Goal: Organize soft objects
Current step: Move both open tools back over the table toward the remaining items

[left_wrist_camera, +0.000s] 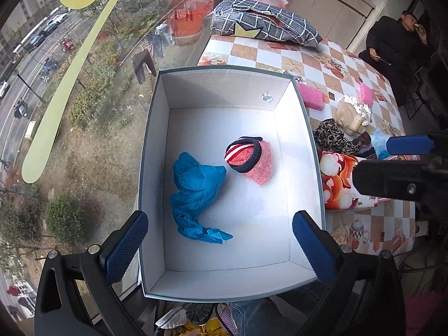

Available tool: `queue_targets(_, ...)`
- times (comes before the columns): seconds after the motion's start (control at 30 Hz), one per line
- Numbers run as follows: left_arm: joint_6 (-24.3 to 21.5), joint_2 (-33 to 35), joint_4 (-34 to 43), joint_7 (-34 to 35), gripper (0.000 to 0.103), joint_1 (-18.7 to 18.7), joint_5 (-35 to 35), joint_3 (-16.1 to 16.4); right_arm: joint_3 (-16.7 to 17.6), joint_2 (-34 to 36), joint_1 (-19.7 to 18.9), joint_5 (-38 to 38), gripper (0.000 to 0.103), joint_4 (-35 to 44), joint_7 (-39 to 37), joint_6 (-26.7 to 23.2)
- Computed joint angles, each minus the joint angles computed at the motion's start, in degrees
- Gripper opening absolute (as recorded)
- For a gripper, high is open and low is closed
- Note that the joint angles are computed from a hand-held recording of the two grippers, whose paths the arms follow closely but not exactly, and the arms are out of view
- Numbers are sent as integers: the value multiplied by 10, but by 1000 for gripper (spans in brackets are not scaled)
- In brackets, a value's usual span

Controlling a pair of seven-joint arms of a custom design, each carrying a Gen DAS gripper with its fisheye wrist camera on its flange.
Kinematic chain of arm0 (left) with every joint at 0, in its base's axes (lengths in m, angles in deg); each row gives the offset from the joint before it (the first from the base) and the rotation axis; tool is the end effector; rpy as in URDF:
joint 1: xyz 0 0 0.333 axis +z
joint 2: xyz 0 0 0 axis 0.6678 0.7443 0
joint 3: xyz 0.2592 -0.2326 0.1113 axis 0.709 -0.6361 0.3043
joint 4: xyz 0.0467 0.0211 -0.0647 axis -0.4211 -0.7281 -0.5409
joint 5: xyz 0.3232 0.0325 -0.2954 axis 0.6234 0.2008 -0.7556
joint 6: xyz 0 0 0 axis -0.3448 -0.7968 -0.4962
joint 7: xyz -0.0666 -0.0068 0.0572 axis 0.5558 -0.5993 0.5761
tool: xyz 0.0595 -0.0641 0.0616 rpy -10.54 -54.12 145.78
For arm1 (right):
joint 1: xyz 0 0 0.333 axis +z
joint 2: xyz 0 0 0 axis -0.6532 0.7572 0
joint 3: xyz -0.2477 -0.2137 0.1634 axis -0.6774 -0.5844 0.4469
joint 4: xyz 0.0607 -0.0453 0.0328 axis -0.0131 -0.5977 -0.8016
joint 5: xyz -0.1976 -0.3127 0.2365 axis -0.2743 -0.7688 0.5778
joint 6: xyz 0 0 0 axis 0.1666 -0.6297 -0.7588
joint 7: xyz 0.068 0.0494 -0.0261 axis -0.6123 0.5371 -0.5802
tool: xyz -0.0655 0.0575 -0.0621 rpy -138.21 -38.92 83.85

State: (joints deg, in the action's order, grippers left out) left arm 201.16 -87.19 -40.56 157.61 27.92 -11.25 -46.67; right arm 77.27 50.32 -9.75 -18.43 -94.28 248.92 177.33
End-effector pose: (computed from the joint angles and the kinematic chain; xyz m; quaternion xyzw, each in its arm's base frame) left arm 0.4665 -0.2506 0.5438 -0.2921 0.9441 -0.1524 0.0132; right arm 0.3865 0.3874 0.5702 -0.4248 0.8923 -0.0368 0.1483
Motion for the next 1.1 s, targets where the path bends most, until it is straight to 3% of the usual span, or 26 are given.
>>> queue_targets(0.33, -31, 9, 25, 27, 103, -13, -12, -6, 17, -71, -8, -18, 102, -42, 109, -22)
queue_targets(0.63, -56, 28, 74, 9, 103, -41, -24, -28, 48, -238, -13, -5, 102, -125, 268, -106)
queue_targets(0.87, -55, 83, 145, -57, 103, -74, -5, -59, 52, -390, -1, 33, 102, -205, 347, -205)
queue_targets(1.1, -53, 193, 237, -186, 103, -131, 91, -90, 25, -523, 23, 89, 102, -322, 351, -218)
